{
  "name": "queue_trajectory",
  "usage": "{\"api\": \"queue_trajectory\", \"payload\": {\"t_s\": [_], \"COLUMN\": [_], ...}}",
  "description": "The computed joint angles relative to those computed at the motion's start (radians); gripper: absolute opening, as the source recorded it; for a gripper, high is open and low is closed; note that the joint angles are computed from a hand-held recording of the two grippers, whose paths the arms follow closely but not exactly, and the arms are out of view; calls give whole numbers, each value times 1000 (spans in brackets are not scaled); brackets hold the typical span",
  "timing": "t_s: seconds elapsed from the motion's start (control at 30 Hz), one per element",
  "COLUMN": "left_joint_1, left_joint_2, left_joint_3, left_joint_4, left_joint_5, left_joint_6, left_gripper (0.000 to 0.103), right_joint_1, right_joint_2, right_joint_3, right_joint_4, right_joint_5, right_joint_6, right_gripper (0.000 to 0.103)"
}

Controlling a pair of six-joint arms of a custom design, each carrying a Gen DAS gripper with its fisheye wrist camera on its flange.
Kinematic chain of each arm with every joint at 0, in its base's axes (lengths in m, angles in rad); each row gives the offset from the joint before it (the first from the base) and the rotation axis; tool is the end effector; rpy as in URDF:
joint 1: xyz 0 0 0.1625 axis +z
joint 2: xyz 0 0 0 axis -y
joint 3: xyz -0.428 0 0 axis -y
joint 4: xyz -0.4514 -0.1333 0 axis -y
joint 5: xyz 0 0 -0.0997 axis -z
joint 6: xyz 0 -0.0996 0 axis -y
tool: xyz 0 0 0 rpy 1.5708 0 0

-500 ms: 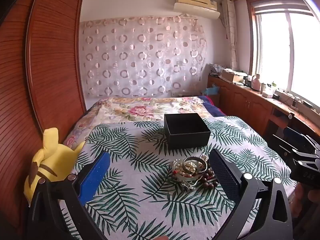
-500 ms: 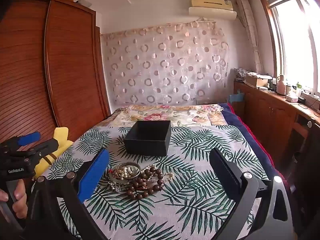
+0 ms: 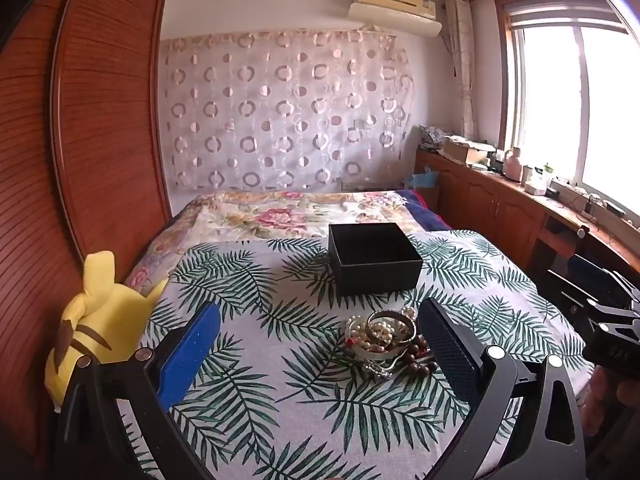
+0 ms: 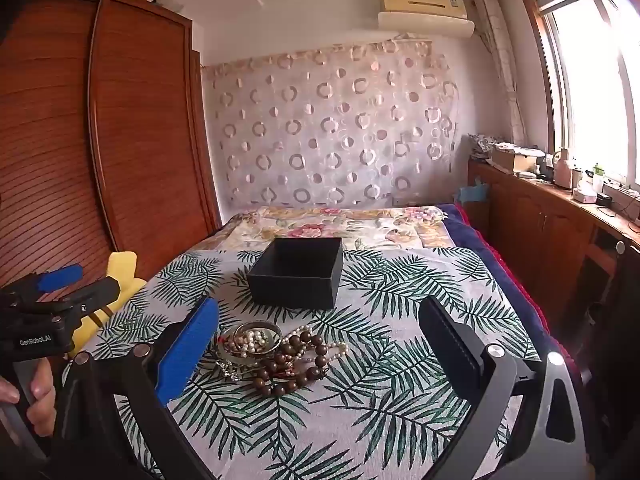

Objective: Organize jewelry

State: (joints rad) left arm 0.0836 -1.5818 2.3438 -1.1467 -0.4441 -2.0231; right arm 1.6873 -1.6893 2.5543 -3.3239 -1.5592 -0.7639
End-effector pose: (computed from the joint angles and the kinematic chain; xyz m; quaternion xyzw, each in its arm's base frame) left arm -0.2999 -0.2491 0.1704 0.1022 0.7551 -0.5219 0.3833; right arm 0.1780 -0.3641 0.2585 0.3870 -0.8159 0.4090 0.1317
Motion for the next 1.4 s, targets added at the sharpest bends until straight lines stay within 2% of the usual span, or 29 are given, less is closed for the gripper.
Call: {"api": "queue_trajectory", "payload": {"t_s": [0.7,1.4], "left_joint_1": [17,14], "left_joint_2": [-8,-17], "left_joint_3": [14,7], "left_joint_4": [-26,6], "left_joint_5": [13,25], "left_joint_6": [14,-1], "left_gripper": [96,96], "right_joint_1": [-18,-27], "right_joint_2": [-8,-1], "right_joint_3": [-7,-3], "right_joint_4": [23,14], "right_joint_5": [9,10], "right_joint_6": [-7,-15], "right_gripper": [101,101]}}
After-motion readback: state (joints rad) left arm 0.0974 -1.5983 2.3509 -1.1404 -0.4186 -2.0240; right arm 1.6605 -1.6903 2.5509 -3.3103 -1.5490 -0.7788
